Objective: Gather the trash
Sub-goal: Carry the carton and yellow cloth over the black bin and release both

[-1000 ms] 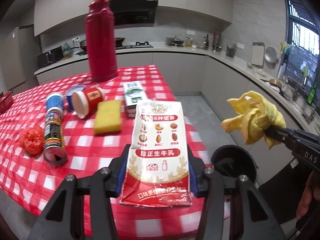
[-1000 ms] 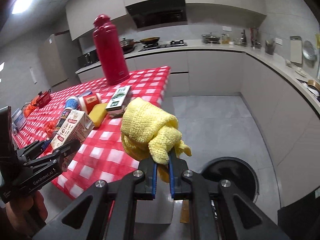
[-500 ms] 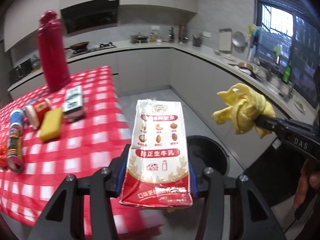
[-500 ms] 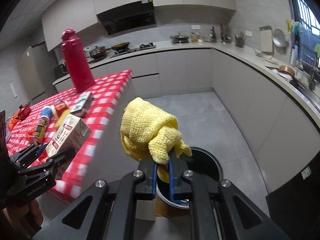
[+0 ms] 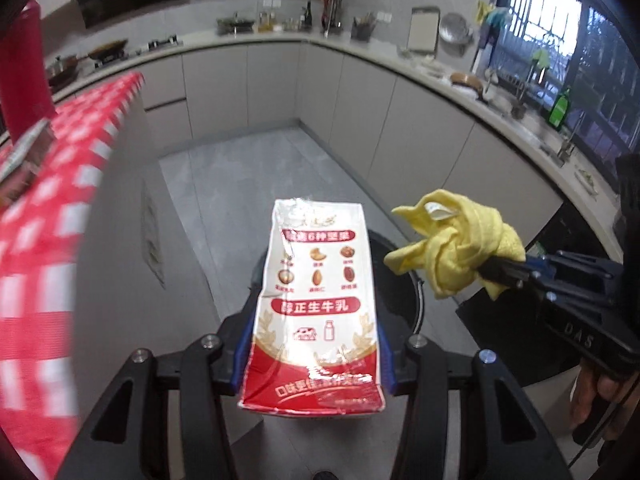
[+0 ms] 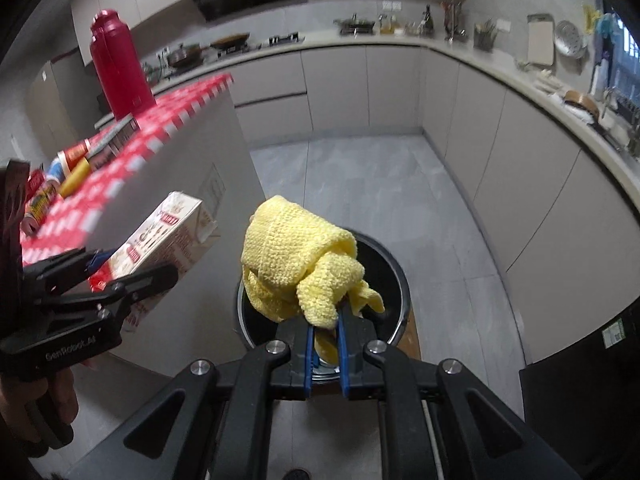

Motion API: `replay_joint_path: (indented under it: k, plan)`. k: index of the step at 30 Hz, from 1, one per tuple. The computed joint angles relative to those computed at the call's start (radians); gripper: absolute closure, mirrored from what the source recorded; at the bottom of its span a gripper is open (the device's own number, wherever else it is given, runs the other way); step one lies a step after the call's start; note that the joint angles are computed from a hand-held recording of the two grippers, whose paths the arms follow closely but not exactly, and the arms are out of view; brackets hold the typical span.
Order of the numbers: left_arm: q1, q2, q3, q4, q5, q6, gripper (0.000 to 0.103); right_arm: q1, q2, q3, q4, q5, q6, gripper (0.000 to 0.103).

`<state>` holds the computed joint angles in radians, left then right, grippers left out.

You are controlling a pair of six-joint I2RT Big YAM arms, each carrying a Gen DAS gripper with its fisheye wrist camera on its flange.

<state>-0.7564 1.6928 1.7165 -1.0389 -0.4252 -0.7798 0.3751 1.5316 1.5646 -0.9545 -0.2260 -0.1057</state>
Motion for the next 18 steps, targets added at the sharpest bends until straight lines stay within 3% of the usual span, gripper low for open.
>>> replay_joint_path:
  k: [8, 9, 10, 11, 12, 13, 16, 18]
  plan:
    - [0.047, 0.112, 0.044, 0.03, 0.158, 0.026, 0.052, -0.023, 0.153, 0.029, -0.022, -0.048, -0.101, 0.09]
    - [0.056, 0.122, 0.045, 0.039, 0.188, 0.027, 0.047, -0.022, 0.17, 0.039, -0.027, -0.052, -0.109, 0.09]
    - [0.065, 0.135, 0.051, 0.04, 0.216, 0.024, 0.03, -0.023, 0.188, 0.046, -0.029, -0.051, -0.126, 0.078]
    - [0.075, 0.157, 0.063, 0.006, 0.216, -0.009, 0.022, -0.024, 0.208, 0.051, -0.023, -0.029, -0.144, 0.041]
    - [0.077, 0.168, 0.073, -0.018, 0.197, -0.032, 0.016, -0.024, 0.214, 0.042, -0.006, 0.013, -0.141, 0.025]
    - [0.081, 0.166, 0.065, -0.027, 0.187, -0.055, 0.014, -0.031, 0.221, 0.036, 0.005, 0.047, -0.134, 0.003]
    - [0.069, 0.147, 0.043, -0.07, 0.14, -0.097, 0.003, -0.068, 0.207, 0.013, 0.026, 0.081, -0.084, 0.0]
    - [0.045, 0.135, 0.04, -0.104, 0.098, -0.1, 0.003, -0.088, 0.192, -0.002, 0.03, 0.069, -0.054, 0.0]
